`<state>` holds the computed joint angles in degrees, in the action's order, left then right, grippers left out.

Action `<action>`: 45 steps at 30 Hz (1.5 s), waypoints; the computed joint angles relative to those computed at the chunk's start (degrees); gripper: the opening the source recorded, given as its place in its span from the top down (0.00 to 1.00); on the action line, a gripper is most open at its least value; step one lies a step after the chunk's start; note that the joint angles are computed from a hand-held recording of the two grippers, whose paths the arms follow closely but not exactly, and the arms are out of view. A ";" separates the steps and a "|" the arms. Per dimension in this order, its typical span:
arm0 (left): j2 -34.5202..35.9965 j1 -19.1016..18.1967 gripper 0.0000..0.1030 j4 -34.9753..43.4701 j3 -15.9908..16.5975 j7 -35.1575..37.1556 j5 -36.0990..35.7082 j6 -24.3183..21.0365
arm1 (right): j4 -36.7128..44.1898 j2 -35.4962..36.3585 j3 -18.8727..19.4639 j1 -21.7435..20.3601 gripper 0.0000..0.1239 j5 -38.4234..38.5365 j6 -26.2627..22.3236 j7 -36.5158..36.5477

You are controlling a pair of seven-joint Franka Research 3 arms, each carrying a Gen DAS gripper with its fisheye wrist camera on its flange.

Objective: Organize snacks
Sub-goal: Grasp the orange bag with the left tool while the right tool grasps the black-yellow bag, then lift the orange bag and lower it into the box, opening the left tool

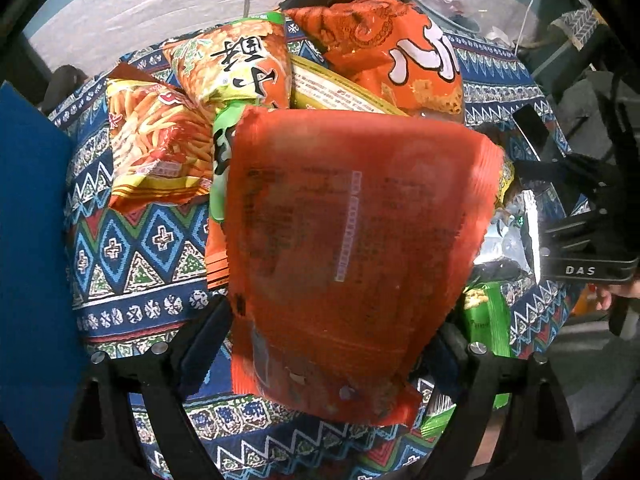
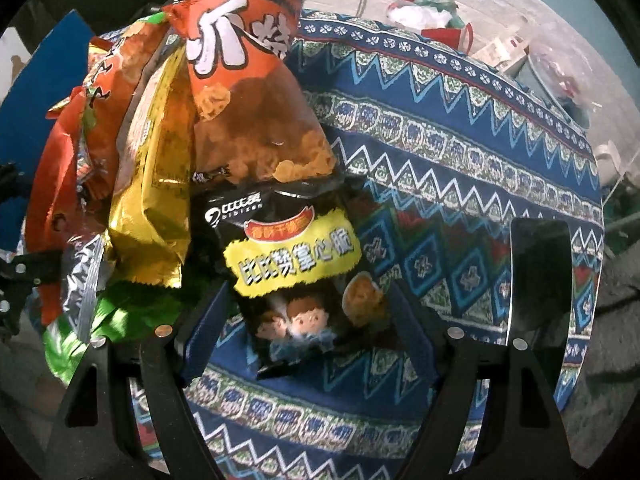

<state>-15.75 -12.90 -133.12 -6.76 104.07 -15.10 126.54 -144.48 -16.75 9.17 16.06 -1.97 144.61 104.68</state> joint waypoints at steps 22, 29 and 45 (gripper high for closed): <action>-4.68 -0.68 0.69 -3.24 0.89 2.61 -0.43 3.44 | -0.92 -1.13 0.06 -0.60 0.50 -1.63 -0.78 2.90; -7.70 -1.10 0.75 -4.73 2.00 2.62 0.08 3.61 | -1.50 -5.89 1.20 -1.39 0.50 -2.25 -1.29 4.91; -16.73 -1.66 0.75 -7.23 3.78 1.10 3.48 6.87 | -0.52 -12.53 5.03 -1.07 0.50 -3.80 1.36 8.15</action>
<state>-32.48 -14.56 -140.35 -2.98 105.16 -11.62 133.42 -145.00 -29.28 14.20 14.99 -5.77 145.97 112.84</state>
